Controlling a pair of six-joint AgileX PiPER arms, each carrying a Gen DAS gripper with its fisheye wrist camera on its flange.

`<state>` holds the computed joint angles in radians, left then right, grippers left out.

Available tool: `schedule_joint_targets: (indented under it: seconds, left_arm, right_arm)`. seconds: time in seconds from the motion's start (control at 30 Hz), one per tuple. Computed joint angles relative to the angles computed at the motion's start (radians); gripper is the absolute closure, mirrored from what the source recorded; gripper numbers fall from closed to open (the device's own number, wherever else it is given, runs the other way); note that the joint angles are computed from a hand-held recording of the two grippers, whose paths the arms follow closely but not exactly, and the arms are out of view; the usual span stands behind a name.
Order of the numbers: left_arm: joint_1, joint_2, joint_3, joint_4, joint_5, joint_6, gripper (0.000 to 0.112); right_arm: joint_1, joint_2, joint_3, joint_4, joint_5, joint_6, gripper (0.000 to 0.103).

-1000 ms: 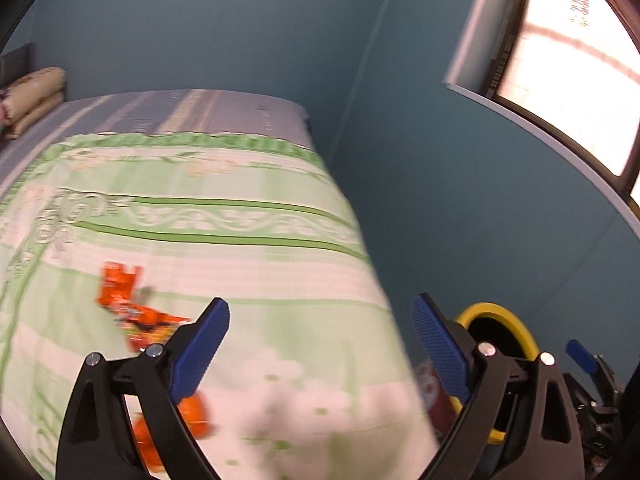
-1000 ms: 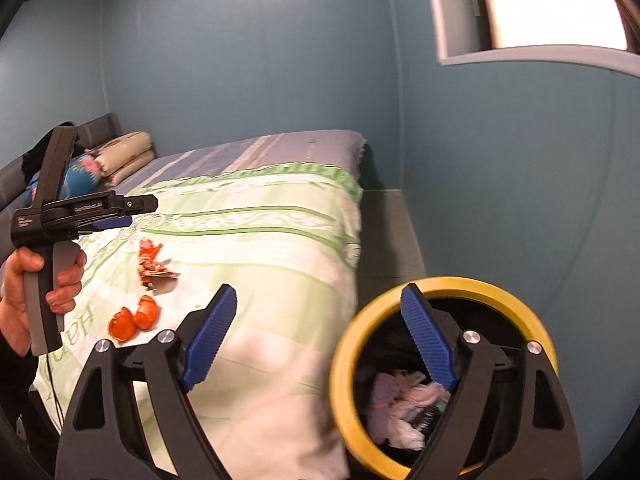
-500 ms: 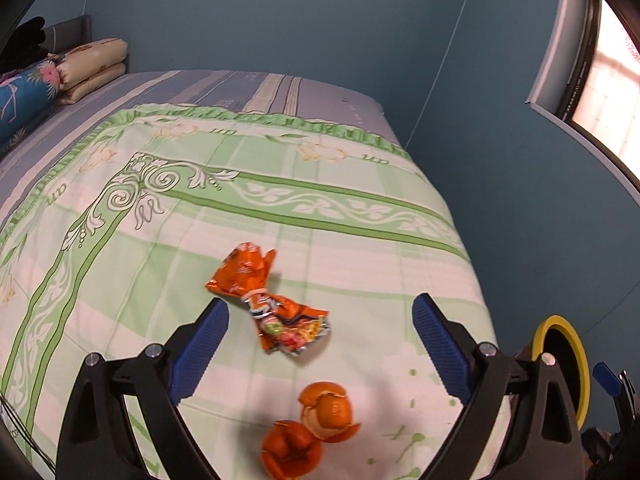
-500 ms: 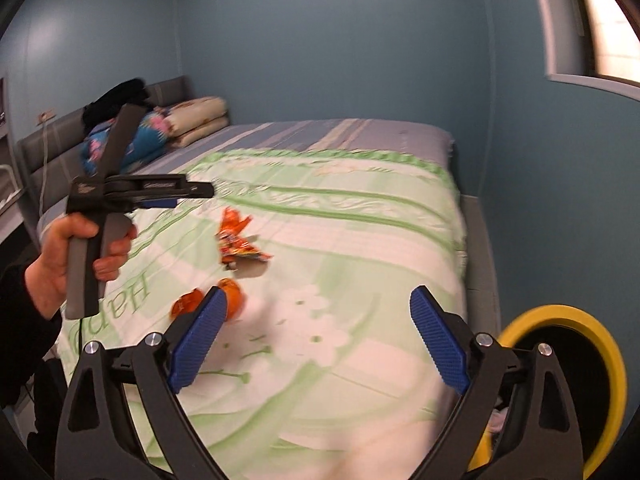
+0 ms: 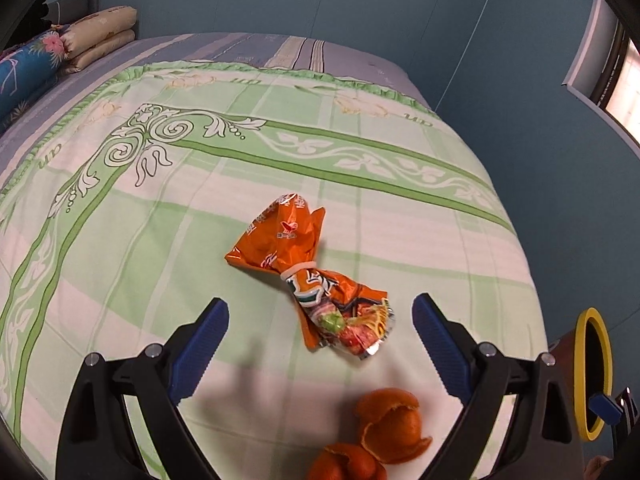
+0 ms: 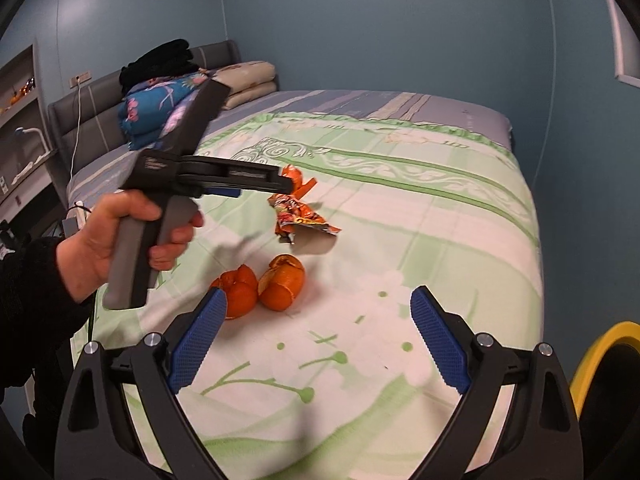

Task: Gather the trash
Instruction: 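Grasp the orange snack wrapper with the left tool while the right tool grasps the orange peels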

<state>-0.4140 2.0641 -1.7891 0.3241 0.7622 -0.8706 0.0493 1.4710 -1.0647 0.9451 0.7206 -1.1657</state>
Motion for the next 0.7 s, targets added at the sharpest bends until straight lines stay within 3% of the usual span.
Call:
schedule_joint_targets:
  seconds: [0.2,0.43,0.7]
  left_arm:
    - [0.04,0.092,-0.092,-0.058,0.018,0.055,0.023]
    - [0.082,0.202,-0.229,-0.126,0.089,0.141,0.023]
    - [0.128,0.256,-0.321,-0.211,0.151,0.217,0.03]
  right_arm:
    - [0.058,0.076,-0.034,-0.003,-0.025,-0.007,0.014]
    - [0.131,0.16,-0.081,-0.031,-0.051,0.009,0.014]
    - [0.194,0.235,-0.129,-0.017,-0.039,-0.019,0.014]
